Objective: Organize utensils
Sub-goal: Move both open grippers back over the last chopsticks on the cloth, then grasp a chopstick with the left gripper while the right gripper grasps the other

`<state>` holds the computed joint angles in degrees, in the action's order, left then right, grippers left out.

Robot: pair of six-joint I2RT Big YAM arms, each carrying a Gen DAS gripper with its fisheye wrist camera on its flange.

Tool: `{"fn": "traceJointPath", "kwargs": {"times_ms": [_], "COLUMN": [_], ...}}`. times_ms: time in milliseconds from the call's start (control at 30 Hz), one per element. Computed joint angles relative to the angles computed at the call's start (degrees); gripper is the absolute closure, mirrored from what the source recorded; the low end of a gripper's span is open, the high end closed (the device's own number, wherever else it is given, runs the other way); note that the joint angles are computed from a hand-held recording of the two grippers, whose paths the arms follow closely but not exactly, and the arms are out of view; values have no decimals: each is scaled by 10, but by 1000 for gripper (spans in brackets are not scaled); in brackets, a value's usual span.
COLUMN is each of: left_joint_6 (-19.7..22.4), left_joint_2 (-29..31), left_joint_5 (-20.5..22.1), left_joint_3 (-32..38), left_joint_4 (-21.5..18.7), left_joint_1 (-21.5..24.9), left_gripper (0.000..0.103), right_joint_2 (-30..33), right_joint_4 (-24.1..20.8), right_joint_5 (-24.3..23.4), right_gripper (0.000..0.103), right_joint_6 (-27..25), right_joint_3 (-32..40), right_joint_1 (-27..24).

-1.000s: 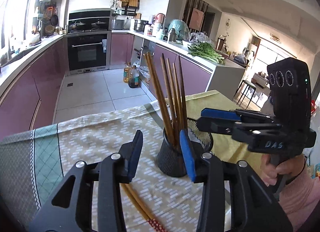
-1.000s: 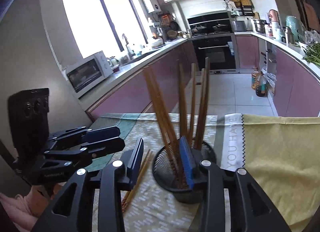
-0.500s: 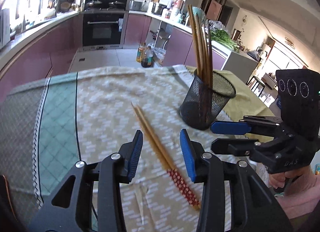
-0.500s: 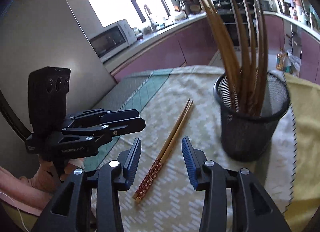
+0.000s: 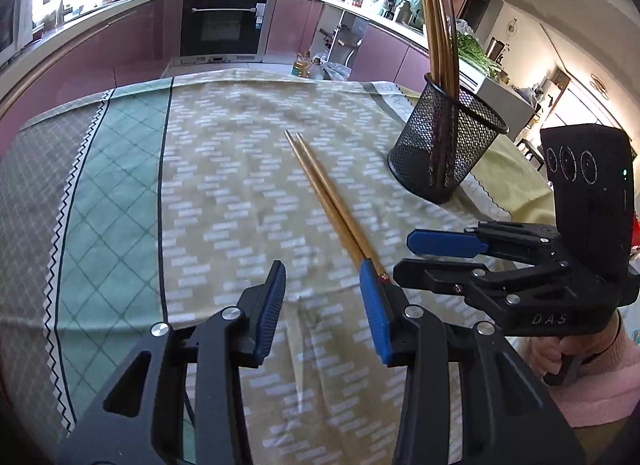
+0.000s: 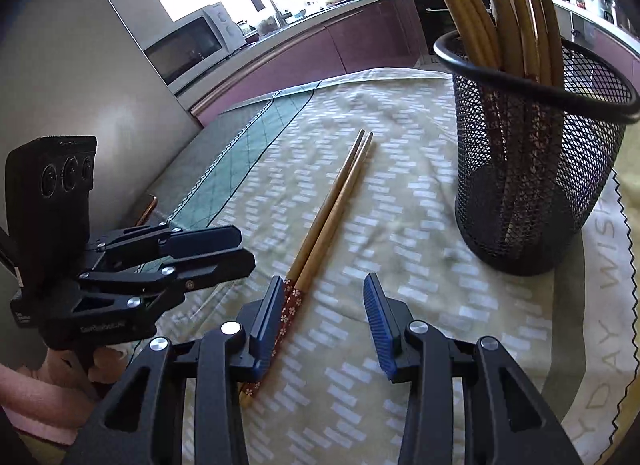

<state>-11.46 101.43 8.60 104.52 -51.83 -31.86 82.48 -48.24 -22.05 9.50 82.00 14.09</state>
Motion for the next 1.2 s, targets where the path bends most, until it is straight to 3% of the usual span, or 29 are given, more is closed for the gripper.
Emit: {"fn": "traceJointPath", "kwargs": {"times_ms": [233, 633, 933, 1067, 1200], "left_joint_6": [-3, 3, 28, 37, 29], "left_joint_2": [1, 18, 44, 55, 54], "left_joint_5": [-1, -6, 0, -21, -15], "left_joint_3": [0, 22, 57, 69, 69], "left_joint_4": [5, -1, -27, -40, -43], "left_joint_1": [-1, -2, -13, -19, -14], "left_gripper": [65, 66, 66, 71, 80], "right_joint_2": [6, 16, 15, 16, 18], "right_joint_4": [-1, -14, -17, -16, -19], "right_joint_5": [55, 100, 67, 63, 57], "right_gripper": [67, 76, 78, 78, 78], "right_joint_6": [-16, -30, -8, -5, -9], "right_joint_3": [10, 27, 30, 31, 35], "right_joint_1": [24, 34, 10, 8, 5]}}
